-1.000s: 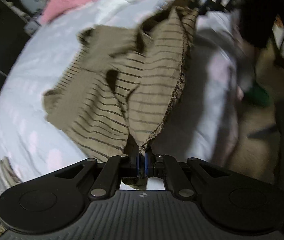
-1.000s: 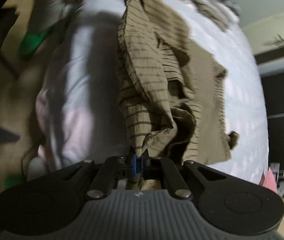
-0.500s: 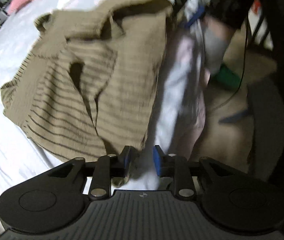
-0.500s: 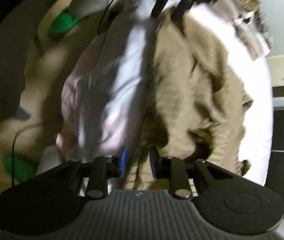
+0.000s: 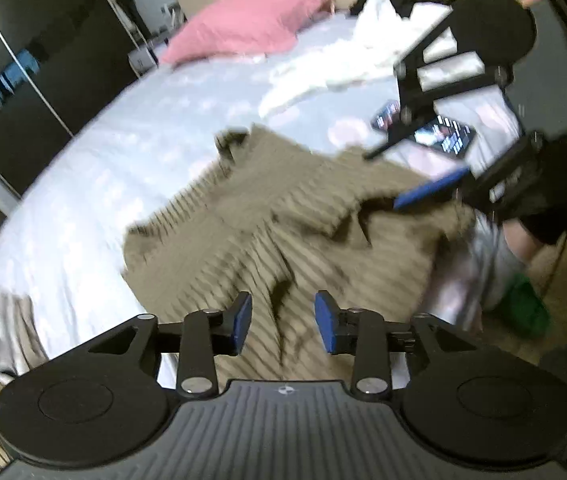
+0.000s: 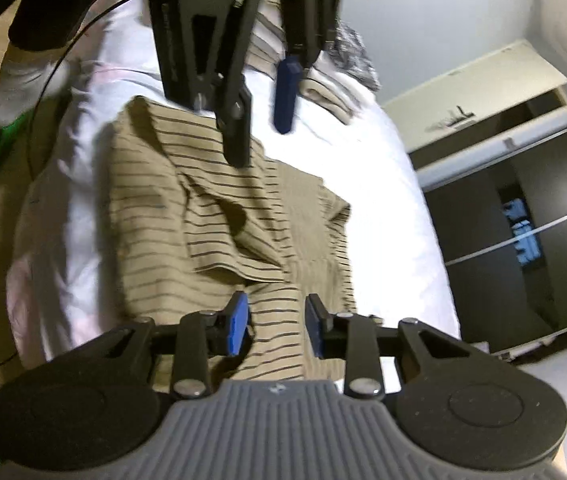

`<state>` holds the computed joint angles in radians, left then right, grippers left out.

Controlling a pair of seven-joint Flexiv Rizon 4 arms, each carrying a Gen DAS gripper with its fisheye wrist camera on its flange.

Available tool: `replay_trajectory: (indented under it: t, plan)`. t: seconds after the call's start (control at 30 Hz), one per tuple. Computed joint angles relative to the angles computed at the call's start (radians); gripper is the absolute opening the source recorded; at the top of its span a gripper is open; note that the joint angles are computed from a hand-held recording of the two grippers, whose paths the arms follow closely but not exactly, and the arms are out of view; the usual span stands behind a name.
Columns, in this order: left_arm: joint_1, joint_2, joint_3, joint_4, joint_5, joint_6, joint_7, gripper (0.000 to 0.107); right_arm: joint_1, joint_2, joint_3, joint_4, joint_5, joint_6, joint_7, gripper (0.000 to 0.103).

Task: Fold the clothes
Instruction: 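Open both grippers to drop the shirt back on the bed, then pinch the shirt with the left gripper while the right gripper presses it flat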

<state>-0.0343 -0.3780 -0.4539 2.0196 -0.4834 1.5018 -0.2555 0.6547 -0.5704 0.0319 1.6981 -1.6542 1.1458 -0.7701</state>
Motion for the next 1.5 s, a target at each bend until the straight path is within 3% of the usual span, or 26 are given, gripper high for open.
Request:
replay_trajectory:
  t: [0.03, 0.1, 0.2, 0.3, 0.43, 0.6, 0.7, 0.73, 0.77, 0.87, 0.97, 1.03, 1.07, 1.23, 1.4, 1.5]
  plan:
    - [0.019, -0.008, -0.034, 0.001, -0.014, 0.024, 0.021, 0.047, 0.007, -0.002, -0.003, -0.003, -0.003, -0.017, 0.008, 0.033]
    - [0.006, -0.03, -0.022, -0.027, 0.012, 0.012, 0.021, 0.047, 0.017, -0.016, -0.005, -0.01, 0.017, -0.043, -0.01, 0.033]
    - [-0.071, -0.073, 0.08, -0.099, 0.102, -0.054, 0.003, 0.047, 0.034, -0.047, -0.022, -0.03, 0.017, -0.07, -0.048, 0.033]
    - [-0.112, -0.128, 0.127, -0.153, 0.167, -0.064, 0.009, 0.047, 0.043, -0.079, -0.032, -0.059, 0.033, -0.083, -0.074, 0.033]
    - [-0.105, -0.192, 0.109, -0.182, 0.181, -0.016, -0.018, 0.046, 0.056, -0.137, -0.051, -0.114, 0.108, -0.075, -0.14, 0.033]
    - [-0.104, -0.228, 0.129, -0.189, 0.239, 0.019, -0.065, 0.04, 0.086, -0.184, -0.106, -0.131, 0.084, -0.091, -0.182, 0.035]
    - [-0.08, -0.25, 0.104, -0.194, 0.269, 0.051, -0.072, 0.029, 0.083, -0.199, -0.117, -0.143, 0.061, -0.091, -0.15, 0.028]
    - [-0.073, -0.257, 0.094, -0.199, 0.275, 0.054, -0.076, 0.021, 0.082, -0.204, -0.118, -0.149, 0.063, -0.093, -0.142, 0.009]
    - [-0.063, -0.262, 0.082, -0.203, 0.28, 0.056, -0.079, 0.017, 0.082, -0.205, -0.117, -0.153, 0.068, -0.096, -0.135, 0.004]
    - [-0.008, -0.272, 0.011, -0.203, 0.275, 0.057, -0.084, 0.005, 0.072, -0.184, -0.114, -0.157, 0.054, -0.068, -0.053, 0.003]
    - [0.067, -0.269, -0.086, -0.186, 0.257, 0.061, -0.089, 0.002, 0.053, -0.15, -0.102, -0.148, 0.019, -0.026, 0.065, 0.003]
    - [0.131, -0.258, -0.167, -0.168, 0.213, 0.031, -0.09, 0.001, 0.026, -0.137, -0.072, -0.14, 0.057, 0.033, 0.09, 0.003]
    - [0.14, -0.251, -0.174, -0.171, 0.211, -0.004, -0.109, 0.001, 0.024, -0.138, -0.062, -0.135, 0.099, 0.037, 0.062, 0.003]
    - [0.06, -0.239, -0.071, -0.199, 0.166, -0.122, -0.117, 0.001, 0.045, -0.173, -0.044, -0.115, 0.316, 0.016, -0.152, 0.003]
    - [-0.014, -0.258, 0.017, -0.218, 0.127, -0.188, -0.112, 0.001, 0.072, -0.181, -0.072, -0.091, 0.419, 0.034, -0.183, 0.004]
    - [-0.022, -0.258, 0.026, -0.202, 0.098, -0.193, -0.094, 0.004, 0.086, -0.176, -0.087, -0.085, 0.45, 0.049, -0.179, 0.005]
